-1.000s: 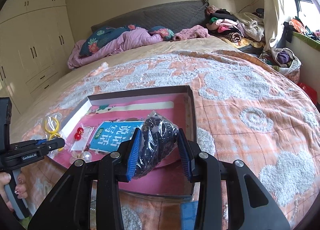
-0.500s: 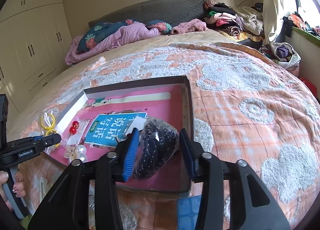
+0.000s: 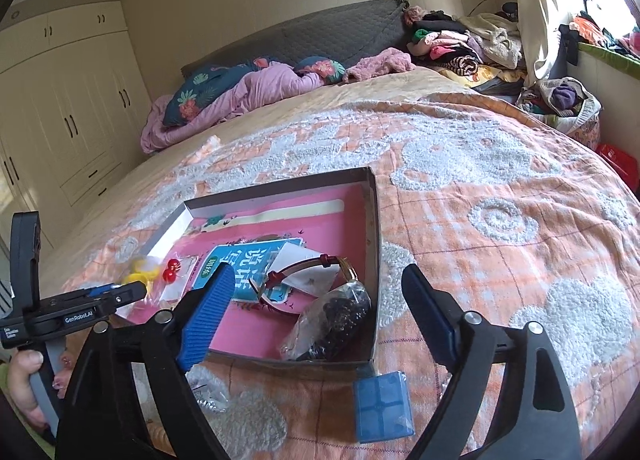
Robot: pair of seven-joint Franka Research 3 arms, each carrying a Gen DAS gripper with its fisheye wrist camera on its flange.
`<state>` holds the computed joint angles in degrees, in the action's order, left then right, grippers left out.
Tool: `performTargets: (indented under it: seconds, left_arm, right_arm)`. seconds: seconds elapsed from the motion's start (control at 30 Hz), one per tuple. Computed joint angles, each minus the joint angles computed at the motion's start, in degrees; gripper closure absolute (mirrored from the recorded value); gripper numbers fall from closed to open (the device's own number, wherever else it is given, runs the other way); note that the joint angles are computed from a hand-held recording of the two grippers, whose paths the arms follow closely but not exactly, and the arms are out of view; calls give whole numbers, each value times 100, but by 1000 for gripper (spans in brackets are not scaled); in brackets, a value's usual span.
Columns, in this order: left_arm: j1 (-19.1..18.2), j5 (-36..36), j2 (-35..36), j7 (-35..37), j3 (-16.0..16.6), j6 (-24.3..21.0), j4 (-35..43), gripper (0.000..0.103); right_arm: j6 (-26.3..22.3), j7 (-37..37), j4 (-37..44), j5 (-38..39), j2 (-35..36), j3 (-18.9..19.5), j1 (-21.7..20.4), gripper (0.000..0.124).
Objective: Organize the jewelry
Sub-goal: 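Carry the yellow ring bag into the box with left tool while right tool releases the black bracelet inside, then open both tools and lift them away from the box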
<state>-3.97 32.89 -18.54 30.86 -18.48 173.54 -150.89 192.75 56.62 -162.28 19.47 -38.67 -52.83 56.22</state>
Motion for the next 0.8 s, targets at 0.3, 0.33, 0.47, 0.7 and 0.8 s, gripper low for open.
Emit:
performTargets:
  seconds: [0.3, 0.33, 0.47, 0.7, 0.8]
  left_arm:
    - [-97, -231, -460, -17, 20, 20, -199, 28]
    - [-75, -238, -504, -31, -2, 27, -210, 23]
    - [-33, -286, -757, -117, -87, 39, -294, 20]
    - [-169, -456, -1067, -39, -60, 61, -383, 11]
    - [-207, -508, -1172, 12, -76, 69, -421, 11]
  right_arm:
    - [-56, -92, -114, 91, -363, 128, -236, 33]
    - [-56, -101, -121, 99, -380, 137, -250, 33]
    - [-105, -135, -148, 144, -468, 244, -375, 33]
    - [-152, -187, -220, 227, -601, 430, -576, 32]
    - [-191, -232, -273, 253, -699, 540, -685, 32]
